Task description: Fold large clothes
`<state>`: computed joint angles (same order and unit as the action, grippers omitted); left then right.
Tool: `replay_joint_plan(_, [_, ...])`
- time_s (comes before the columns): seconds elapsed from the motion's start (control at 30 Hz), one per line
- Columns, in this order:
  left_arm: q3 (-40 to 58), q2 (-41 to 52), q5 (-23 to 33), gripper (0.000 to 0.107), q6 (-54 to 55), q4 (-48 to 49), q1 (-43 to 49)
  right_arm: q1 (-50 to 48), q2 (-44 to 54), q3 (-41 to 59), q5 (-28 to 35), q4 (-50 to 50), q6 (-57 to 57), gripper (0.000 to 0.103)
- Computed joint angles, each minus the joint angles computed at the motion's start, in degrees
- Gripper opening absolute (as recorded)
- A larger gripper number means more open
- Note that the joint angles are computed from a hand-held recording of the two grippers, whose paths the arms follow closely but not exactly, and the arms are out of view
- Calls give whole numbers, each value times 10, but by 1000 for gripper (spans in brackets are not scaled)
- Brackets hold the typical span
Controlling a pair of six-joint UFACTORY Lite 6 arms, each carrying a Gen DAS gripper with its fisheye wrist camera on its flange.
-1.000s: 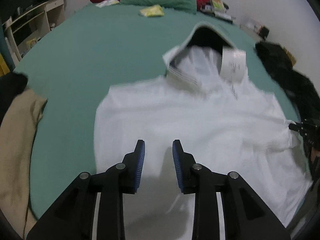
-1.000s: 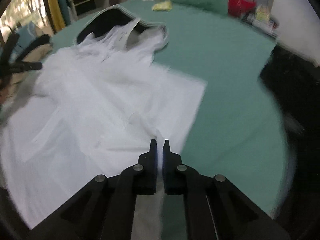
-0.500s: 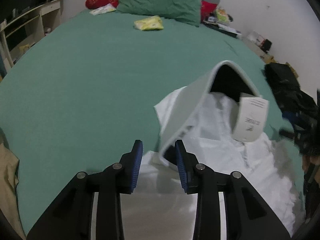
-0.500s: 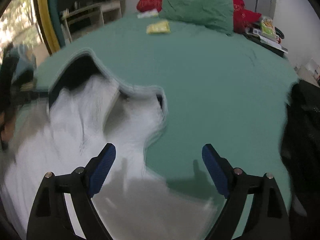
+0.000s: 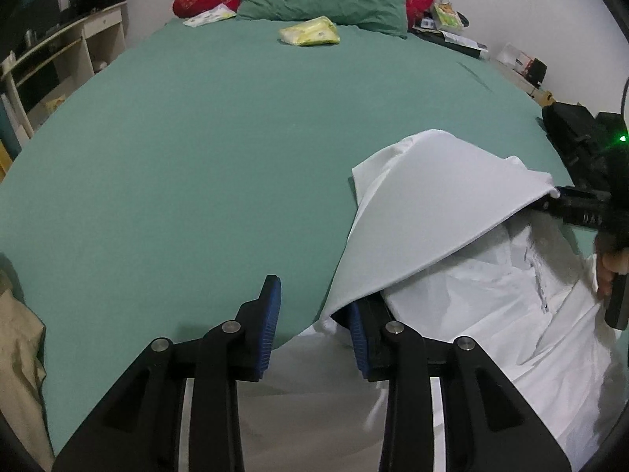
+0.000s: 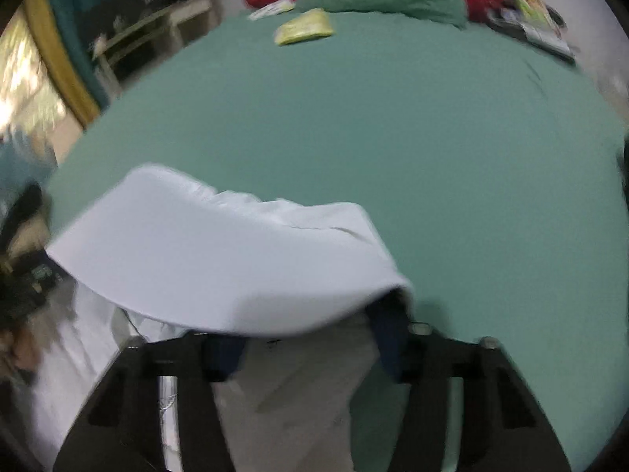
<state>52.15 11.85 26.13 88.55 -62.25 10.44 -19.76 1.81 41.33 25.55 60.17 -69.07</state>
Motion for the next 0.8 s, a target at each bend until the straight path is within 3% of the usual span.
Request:
replay_joint_plan(0.07, [-3, -7, -10, 37, 4, 4, -1, -36, -25, -16, 16, 3, -15, 11])
replay_joint_plan(0.13, [4, -7, -10, 37, -13, 26, -2, -77, -68, -43, 43, -27, -8, 9])
replay_joint_plan(0.23, [33, -9, 52, 38, -52, 76, 22, -137, -115, -64, 102, -92, 3, 9])
replay_joint_plan(0.33, [60, -31, 165, 42, -51, 101, 71, -214, -115, -49, 197, -139, -6, 12])
replay_joint_plan(0.43, [82, -58, 278, 45, -33, 89, 123, -278, -115, -37, 248, -137, -53, 31])
replay_joint_plan(0.47, [99, -54, 320, 46, -35, 81, 139, -275, -117, -33, 238, -137, -47, 55])
replay_joint_plan(0.5, [107, -52, 341, 47, -39, 70, 148, -258, -123, -30, 223, -125, -38, 73])
replay_joint_plan(0.53, [116, -47, 350, 49, -51, 56, 152, -260, -118, -22, 221, -98, -54, 75])
replay_joint_plan(0.57, [117, -46, 343, 53, -64, 44, 151, -245, -108, -11, 215, -78, -52, 76])
replay_joint_plan(0.7, [135, -5, 210, 54, -156, 60, 68, -183, 11, 74, 221, -18, -29, 76])
replay_joint_plan(0.8, [144, 37, 198, 54, -169, 54, 36, -172, 146, 156, 282, 15, 11, 76])
